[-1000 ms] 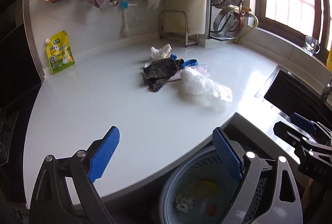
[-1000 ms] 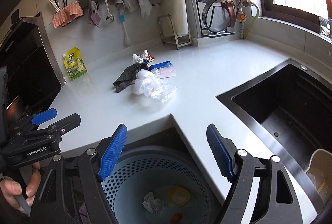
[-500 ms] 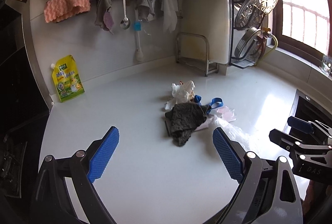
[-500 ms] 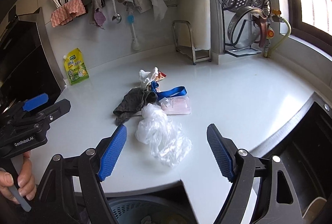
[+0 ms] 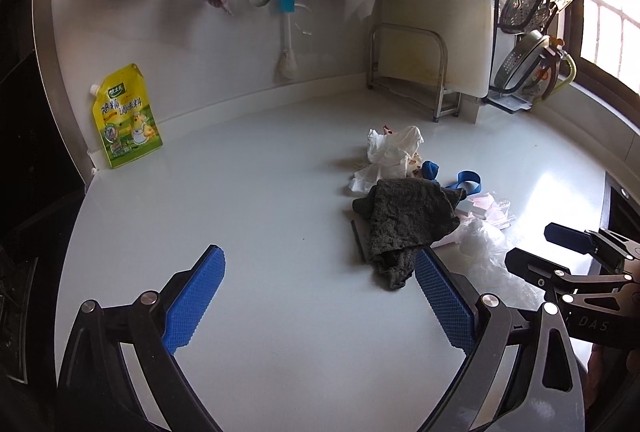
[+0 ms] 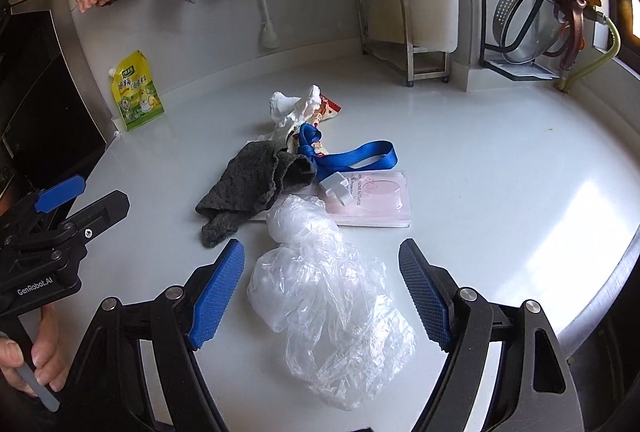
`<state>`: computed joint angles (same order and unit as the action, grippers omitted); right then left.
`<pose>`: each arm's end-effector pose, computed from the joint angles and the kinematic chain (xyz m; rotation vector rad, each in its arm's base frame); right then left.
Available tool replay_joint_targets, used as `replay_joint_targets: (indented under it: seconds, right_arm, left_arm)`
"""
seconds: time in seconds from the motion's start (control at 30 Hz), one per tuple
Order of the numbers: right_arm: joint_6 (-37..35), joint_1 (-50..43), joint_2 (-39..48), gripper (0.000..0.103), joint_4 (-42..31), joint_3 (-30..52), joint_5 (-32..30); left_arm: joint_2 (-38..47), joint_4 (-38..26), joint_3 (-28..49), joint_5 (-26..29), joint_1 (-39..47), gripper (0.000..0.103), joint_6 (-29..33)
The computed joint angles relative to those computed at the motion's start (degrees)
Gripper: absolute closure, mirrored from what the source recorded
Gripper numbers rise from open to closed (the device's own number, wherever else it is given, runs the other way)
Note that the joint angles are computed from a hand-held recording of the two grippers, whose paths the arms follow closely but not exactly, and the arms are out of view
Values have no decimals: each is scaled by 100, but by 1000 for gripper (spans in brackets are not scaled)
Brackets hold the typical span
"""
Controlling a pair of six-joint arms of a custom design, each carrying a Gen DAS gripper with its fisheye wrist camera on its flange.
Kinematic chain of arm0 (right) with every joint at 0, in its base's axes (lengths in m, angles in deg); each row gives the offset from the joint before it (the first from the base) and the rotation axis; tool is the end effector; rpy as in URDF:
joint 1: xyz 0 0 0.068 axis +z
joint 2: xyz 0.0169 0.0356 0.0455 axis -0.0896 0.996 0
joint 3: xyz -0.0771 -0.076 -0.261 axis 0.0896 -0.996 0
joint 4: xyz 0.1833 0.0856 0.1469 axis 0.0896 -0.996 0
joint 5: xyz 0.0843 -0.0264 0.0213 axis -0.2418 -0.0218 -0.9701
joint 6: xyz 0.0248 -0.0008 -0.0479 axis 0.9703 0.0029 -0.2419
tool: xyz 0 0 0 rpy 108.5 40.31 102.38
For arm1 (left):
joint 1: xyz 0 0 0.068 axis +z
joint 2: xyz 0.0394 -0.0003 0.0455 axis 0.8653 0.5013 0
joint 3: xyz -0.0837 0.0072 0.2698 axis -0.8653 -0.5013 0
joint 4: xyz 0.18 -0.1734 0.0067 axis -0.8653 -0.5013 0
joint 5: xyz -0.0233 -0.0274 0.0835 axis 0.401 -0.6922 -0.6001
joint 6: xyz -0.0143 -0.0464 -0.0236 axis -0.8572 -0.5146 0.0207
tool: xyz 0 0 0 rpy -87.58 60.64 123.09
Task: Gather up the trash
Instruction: 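Reach the right tool to the plastic bag while the left tool approaches the grey cloth, then grasp the plastic bag with the right tool while the left tool grasps the grey cloth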
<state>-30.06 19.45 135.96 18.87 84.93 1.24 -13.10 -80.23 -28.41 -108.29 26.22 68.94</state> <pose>0.1909 0.0833 0.2247 -0.0587 2.3842 0.2412 0.1938 -0.1146 0.2358 0.2242 2.2476 -0.0378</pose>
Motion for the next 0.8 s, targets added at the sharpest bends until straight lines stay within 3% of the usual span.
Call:
replay_joint_targets:
  seconds: [0.2, 0.4, 0.5, 0.57, 0.7, 0.8]
  right_arm:
    - [-78, -20, 667, 27, 99, 160, 35]
    - [-59, -97, 803, 28, 191, 111, -29]
    - [-129, -127, 854, 47, 175, 117, -171]
    - [-177, -108, 879, 69, 141, 124, -241]
    - [-183, -85, 733, 80, 131, 47, -264]
    - [-159, -269, 326, 81, 75, -95, -507]
  left_arm:
    - [194, 156, -31, 62, 110, 9, 63]
    - [425, 199, 52, 10, 19, 9, 76]
    - [530, 230, 103, 19, -8, 9, 63]
    - [607, 254, 134, 8, -42, 9, 50]
    - [787, 304, 208, -4, -94, 9, -7]
    - [911, 333, 285, 77, -116, 8, -67]
